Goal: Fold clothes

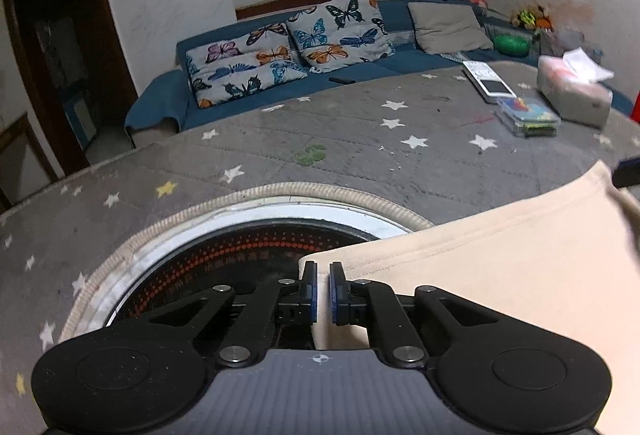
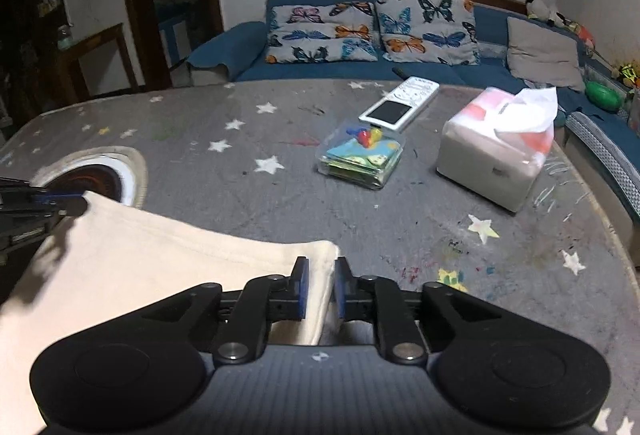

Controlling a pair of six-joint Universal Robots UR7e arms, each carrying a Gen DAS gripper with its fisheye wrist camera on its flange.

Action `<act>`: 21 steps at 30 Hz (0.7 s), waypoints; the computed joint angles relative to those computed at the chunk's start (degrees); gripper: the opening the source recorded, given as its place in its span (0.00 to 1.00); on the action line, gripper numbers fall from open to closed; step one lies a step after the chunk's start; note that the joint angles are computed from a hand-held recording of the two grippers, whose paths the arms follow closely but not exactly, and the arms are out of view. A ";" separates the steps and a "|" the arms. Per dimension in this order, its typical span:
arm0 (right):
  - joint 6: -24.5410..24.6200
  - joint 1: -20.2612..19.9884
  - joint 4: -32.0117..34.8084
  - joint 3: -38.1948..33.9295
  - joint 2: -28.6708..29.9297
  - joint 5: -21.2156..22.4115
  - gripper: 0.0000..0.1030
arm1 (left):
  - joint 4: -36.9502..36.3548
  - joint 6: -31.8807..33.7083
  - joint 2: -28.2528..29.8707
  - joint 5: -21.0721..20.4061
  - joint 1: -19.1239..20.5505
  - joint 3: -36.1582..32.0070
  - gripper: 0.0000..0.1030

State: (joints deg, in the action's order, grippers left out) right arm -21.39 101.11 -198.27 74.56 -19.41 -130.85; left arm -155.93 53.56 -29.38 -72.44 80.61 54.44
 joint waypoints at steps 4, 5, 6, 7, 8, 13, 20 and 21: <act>-0.27 1.89 -1.71 7.17 -3.17 1.97 0.14 | 0.43 -1.03 -4.10 -1.75 -0.06 5.24 0.08; -0.17 2.40 -2.23 9.01 -3.74 2.43 0.14 | 0.36 -0.94 -5.44 -2.46 -0.09 7.08 0.08; -0.19 3.08 -2.95 11.12 -4.30 2.90 0.14 | 0.32 -0.77 -7.31 -3.35 -0.13 9.73 0.08; -0.20 3.78 -3.63 13.15 -4.81 3.35 0.14 | 0.37 -0.59 -9.14 -4.25 -0.18 12.26 0.08; 0.13 4.39 -4.22 15.03 -5.25 3.84 0.14 | 0.86 -0.35 -10.91 -5.12 -0.20 14.63 0.08; 2.75 6.46 -6.45 21.30 -5.55 4.45 0.14 | 2.82 1.34 -18.98 -8.78 -0.29 26.21 0.08; 3.23 6.36 -11.67 23.19 -3.46 1.01 0.13 | 3.04 1.89 -24.79 -9.78 0.17 35.53 0.09; 3.69 6.13 -12.37 23.45 -3.47 1.12 0.13 | 2.83 1.48 -25.01 -9.58 0.26 35.93 0.09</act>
State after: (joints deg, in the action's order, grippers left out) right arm -17.70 107.24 -210.64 98.01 -22.88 -129.73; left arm -153.10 55.05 -54.39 -82.02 80.87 90.38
